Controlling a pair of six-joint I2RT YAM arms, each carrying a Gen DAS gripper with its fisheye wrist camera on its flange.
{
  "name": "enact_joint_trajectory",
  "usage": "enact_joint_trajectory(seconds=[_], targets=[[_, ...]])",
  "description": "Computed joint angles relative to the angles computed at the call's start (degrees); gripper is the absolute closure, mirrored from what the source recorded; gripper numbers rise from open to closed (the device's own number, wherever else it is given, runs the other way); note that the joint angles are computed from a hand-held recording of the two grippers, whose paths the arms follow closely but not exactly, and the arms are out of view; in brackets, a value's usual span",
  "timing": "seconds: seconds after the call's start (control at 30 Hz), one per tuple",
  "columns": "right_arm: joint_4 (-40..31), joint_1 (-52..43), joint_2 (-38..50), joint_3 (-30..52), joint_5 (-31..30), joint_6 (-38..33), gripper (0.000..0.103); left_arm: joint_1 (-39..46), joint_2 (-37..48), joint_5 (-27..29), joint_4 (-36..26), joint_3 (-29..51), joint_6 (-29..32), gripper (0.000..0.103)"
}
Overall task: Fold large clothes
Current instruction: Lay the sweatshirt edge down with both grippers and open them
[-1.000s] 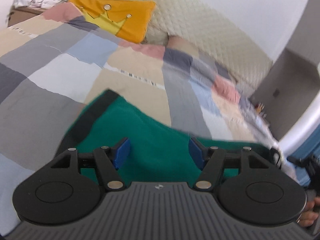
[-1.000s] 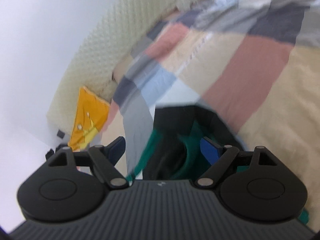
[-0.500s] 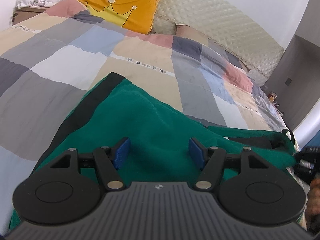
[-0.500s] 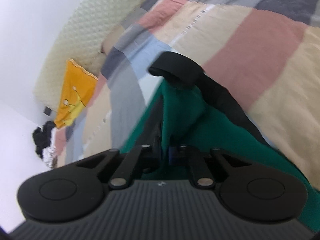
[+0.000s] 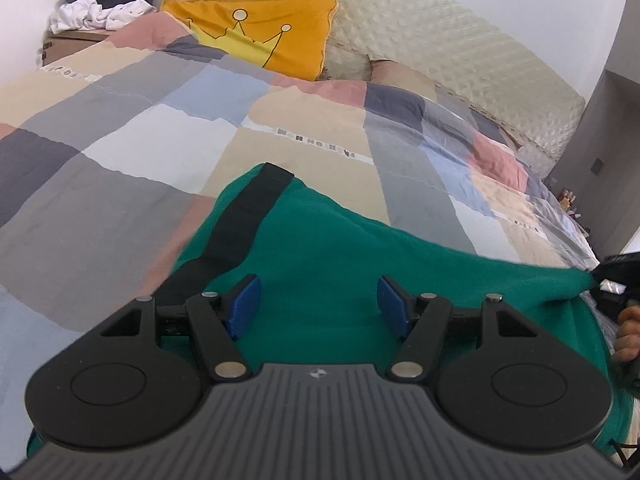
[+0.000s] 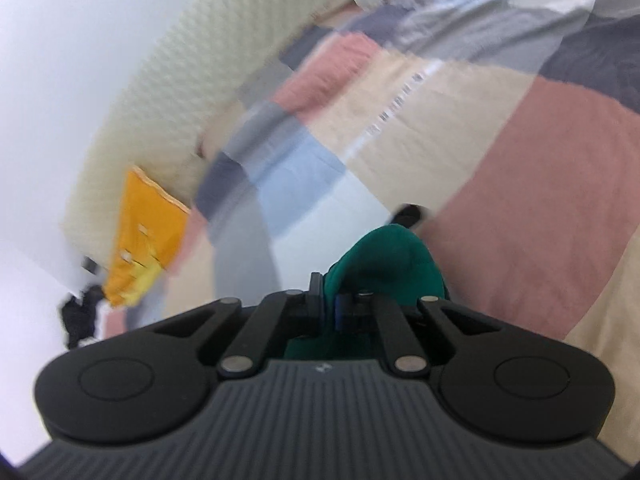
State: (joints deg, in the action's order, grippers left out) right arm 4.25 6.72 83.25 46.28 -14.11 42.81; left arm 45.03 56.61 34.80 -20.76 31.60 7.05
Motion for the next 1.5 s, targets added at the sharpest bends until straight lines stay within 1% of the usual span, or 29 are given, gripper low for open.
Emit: enact_joint_trajectory(seconds=[0.07,0.13,0.23,0.33,0.37,0.4,0.43,0.47,0.5,0.53,0.57,0.6,0.63,0.73,0.87,0.97,1.07,1.13,1.17,1.2,1.23,1.27,1.3,1.33,1.37,1.4,1.47,1.5], targets=[[-2.9,0.9,3.7,2.3,0.8,-3.1,0.096,-0.4,0.7,-0.7,0.4,0.2,0.0,0.033],[-3.3,1.2,5.9,2.3,0.7,-4.0,0.096,-0.9,1.0,-1.6,0.8,0.0,0.1,0.033],[-3.0,0.7,6.3,1.8,-0.7,-2.6,0.095,-1.7,1.2,-2.5,1.2,-0.1,0.2,0.033],[-4.5,0.7,5.6,2.4,-1.1,-3.6,0.092,-1.3,1.4,-2.3,0.8,0.1,0.7,0.033],[-4.9,0.8,5.1,2.3,-1.2,-4.3,0.089,-1.0,1.3,-2.0,0.4,0.2,0.8,0.033],[-5.5,1.1,4.3,2.1,-1.0,-4.7,0.082,-1.0,1.2,-1.8,0.4,0.2,0.8,0.033],[-6.1,1.2,3.6,2.0,-0.9,-4.8,0.078,-0.7,1.1,-1.3,0.1,0.3,1.1,0.033],[-6.5,1.3,2.6,1.7,-1.1,-4.7,0.068,-0.6,0.6,-1.1,-0.4,0.4,1.2,0.033],[-6.4,1.1,2.4,1.8,-1.4,-4.7,0.054,-0.5,0.2,-0.8,-0.6,0.4,1.3,0.033],[-6.6,1.3,1.4,1.6,-1.5,-4.6,0.047,-0.5,-0.4,-0.6,-0.8,0.3,1.3,0.033],[-6.9,1.6,0.0,1.2,-1.7,-4.4,0.034,-0.1,-1.0,-0.2,-1.1,0.3,1.6,0.033],[-7.7,2.0,-0.7,1.5,-1.8,-4.2,0.03,0.0,-1.4,0.0,-1.4,0.4,1.6,0.033],[-8.4,2.5,-2.0,1.4,-2.0,-4.2,0.03,0.1,-1.8,0.3,-1.6,0.4,1.6,0.033],[-10.4,5.5,-7.1,0.7,-0.9,-5.9,0.03,0.3,-2.9,0.7,-2.3,0.2,1.8,0.033],[-13.1,12.6,-11.1,0.8,4.8,-10.2,0.03,0.4,-3.7,1.6,-3.2,0.3,2.1,0.033],[-12.7,16.6,-9.6,1.3,6.8,-12.2,0.03,0.2,-4.3,1.9,-3.8,0.3,2.1,0.033],[-11.3,19.2,-4.6,3.1,8.4,-13.0,0.031,-0.1,-4.7,2.0,-4.3,0.2,2.1,0.033],[-11.2,20.4,-1.3,4.9,9.9,-13.1,0.034,-0.4,-4.7,1.9,-4.6,0.1,2.4,0.033],[-11.4,21.2,0.3,6.0,11.4,-13.4,0.039,-0.6,-4.6,1.7,-4.6,-0.1,2.4,0.033],[-12.6,22.3,2.5,7.8,13.5,-14.2,0.049,-0.9,-4.7,1.5,-4.6,-0.3,2.5,0.033],[-13.2,23.0,4.1,9.1,15.0,-14.8,0.055,-1.0,-4.6,1.4,-4.5,-0.5,2.7,0.033],[-13.4,23.5,5.5,10.0,16.1,-15.2,0.072,-1.1,-4.6,1.3,-4.5,-0.7,2.8,0.033],[-13.2,23.8,6.5,10.5,16.2,-15.0,0.086,-1.1,-4.6,1.4,-4.5,-0.8,3.1,0.033],[-12.5,23.9,6.7,10.2,16.1,-14.7,0.088,-0.9,-4.7,1.6,-4.4,-1.0,3.4,0.033],[-11.3,24.3,6.4,9.7,16.7,-15.0,0.093,-0.7,-4.6,1.7,-4.3,-1.1,3.6,0.033],[-9.8,24.9,5.5,8.9,17.7,-15.8,0.094,-0.6,-4.6,2.0,-4.4,-1.1,3.6,0.033],[-6.3,25.6,3.4,7.4,19.9,-17.4,0.094,0.0,-4.3,2.9,-4.5,-0.9,3.3,0.033],[-4.7,25.4,2.0,6.7,20.3,-17.0,0.094,0.3,-4.3,3.3,-4.5,-0.8,3.4,0.033]])
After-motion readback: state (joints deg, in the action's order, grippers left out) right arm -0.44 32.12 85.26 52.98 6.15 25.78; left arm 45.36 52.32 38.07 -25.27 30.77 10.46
